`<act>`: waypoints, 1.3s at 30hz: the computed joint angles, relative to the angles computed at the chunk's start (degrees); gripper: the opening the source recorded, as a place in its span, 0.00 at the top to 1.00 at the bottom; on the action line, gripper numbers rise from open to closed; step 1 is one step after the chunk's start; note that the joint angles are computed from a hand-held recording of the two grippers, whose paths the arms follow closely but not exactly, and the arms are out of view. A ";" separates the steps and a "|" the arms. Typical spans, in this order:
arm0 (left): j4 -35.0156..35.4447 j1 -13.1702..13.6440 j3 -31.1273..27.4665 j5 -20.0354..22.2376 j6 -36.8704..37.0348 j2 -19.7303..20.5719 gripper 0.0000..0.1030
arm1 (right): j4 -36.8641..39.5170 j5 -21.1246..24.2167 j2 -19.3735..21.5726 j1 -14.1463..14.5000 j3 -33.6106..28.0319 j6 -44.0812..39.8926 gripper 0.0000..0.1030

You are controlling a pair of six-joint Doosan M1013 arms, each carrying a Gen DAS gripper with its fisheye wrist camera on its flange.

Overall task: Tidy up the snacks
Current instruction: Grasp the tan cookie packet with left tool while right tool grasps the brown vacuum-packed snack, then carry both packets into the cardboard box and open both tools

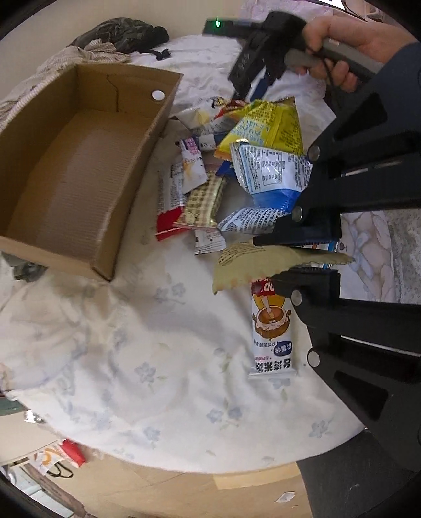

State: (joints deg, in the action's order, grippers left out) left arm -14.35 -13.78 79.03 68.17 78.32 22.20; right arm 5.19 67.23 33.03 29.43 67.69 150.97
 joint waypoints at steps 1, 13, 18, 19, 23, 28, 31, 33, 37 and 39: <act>0.44 -0.07 0.05 -0.60 -0.14 -0.29 0.93 | -0.10 0.50 0.27 0.04 -0.20 -0.02 0.33; 4.72 -0.63 0.62 -4.52 0.41 -2.04 0.93 | -9.46 9.71 5.13 2.91 -6.80 -6.26 0.35; 4.58 -0.41 1.45 -5.44 0.07 -2.69 0.93 | -8.75 6.47 2.84 2.57 -3.90 -5.69 0.54; 4.56 -0.44 1.66 -5.76 0.07 -2.85 0.93 | -8.49 5.60 2.29 2.52 -3.04 -5.50 0.57; 5.58 -0.69 2.46 -7.43 -0.13 -3.56 0.93 | -9.88 2.48 -0.27 2.89 -0.09 -4.11 0.59; 5.87 -0.60 3.52 -8.98 -0.27 -4.59 0.93 | -13.23 -2.87 -3.97 4.20 3.04 0.27 0.59; 5.94 -0.35 4.51 -11.80 -0.79 -5.89 0.93 | -15.82 -8.74 -6.60 5.37 5.41 1.87 0.59; 6.67 -0.33 5.21 -14.51 -1.27 -6.92 0.92 | -17.92 -11.03 -7.61 5.94 4.76 1.40 0.59; 9.69 -0.66 6.49 -20.09 -2.46 -8.77 0.93 | -20.47 -17.09 -8.85 6.57 5.07 -0.26 0.59; 11.40 -0.73 6.96 -22.15 -3.36 -9.41 0.93 | -20.46 -19.39 -8.22 7.12 4.33 -1.47 0.59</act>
State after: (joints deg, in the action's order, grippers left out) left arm -2.95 -14.51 85.99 46.02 74.96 12.80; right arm -15.27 47.84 24.80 36.55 72.02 149.50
